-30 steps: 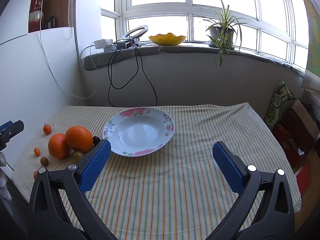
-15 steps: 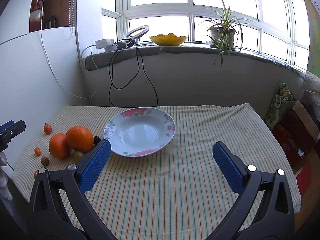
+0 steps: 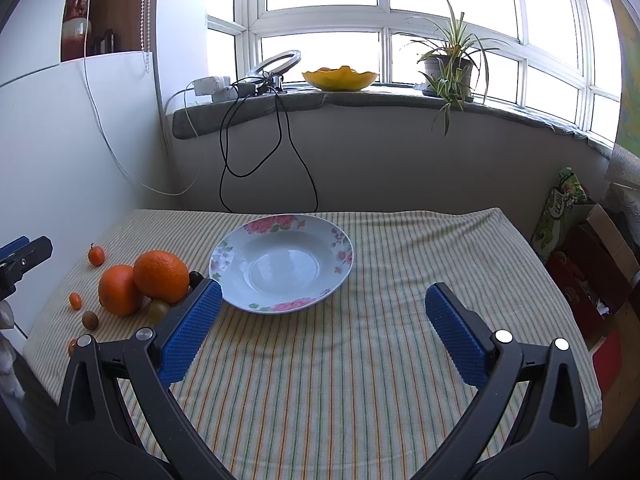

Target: Organize fruits

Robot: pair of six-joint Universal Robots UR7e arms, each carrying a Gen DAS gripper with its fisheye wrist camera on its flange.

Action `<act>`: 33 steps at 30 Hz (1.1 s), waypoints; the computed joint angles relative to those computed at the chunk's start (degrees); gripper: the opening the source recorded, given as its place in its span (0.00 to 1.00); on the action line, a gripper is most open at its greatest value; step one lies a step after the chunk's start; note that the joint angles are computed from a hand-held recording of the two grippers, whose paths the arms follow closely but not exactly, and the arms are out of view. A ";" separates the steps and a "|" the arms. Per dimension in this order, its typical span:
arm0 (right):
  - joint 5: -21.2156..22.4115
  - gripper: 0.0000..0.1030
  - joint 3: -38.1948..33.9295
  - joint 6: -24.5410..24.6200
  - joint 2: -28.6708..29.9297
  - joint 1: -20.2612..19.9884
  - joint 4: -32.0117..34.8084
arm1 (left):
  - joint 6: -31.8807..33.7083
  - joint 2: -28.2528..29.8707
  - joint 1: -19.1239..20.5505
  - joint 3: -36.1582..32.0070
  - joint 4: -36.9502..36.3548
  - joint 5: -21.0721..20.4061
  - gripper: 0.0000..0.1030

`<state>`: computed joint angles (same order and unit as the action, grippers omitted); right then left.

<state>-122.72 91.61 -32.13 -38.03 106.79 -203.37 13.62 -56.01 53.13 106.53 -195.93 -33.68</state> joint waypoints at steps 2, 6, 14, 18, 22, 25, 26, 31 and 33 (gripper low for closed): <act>0.09 1.00 -0.03 -0.01 0.00 0.02 0.10 | -0.06 -0.01 0.01 0.01 0.07 -0.05 0.82; 0.28 1.00 0.14 0.07 -0.09 -0.12 0.17 | -0.07 0.02 0.02 -0.05 0.10 0.01 0.82; 0.67 1.00 0.35 0.01 -0.17 -0.25 0.66 | -0.67 -0.29 0.16 0.19 0.68 -0.10 0.82; 1.16 1.00 0.59 0.03 -0.25 -0.28 1.07 | -1.08 -0.40 0.16 0.27 0.84 0.03 0.82; 1.83 1.00 0.56 0.19 -0.29 -0.34 2.06 | -1.11 -0.53 0.36 0.31 1.00 -0.15 0.82; 2.60 1.00 0.34 0.62 -0.34 -0.49 3.41 | -1.54 -0.77 0.54 0.48 1.46 -0.47 0.82; 2.93 1.00 0.33 0.83 -0.36 -0.57 3.89 | -1.75 -0.92 0.69 0.60 1.62 -0.68 0.82; 5.23 1.00 0.20 1.20 -0.36 -0.74 6.00 | -3.48 -1.76 1.69 0.98 3.51 -1.73 0.82; 6.40 1.00 -0.08 1.72 -0.42 -0.88 7.54 | -4.52 -2.13 2.19 1.08 4.64 -2.58 0.82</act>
<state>-116.32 91.53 -30.41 -38.45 105.91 -195.82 9.10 -58.14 55.32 107.61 -191.28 -36.26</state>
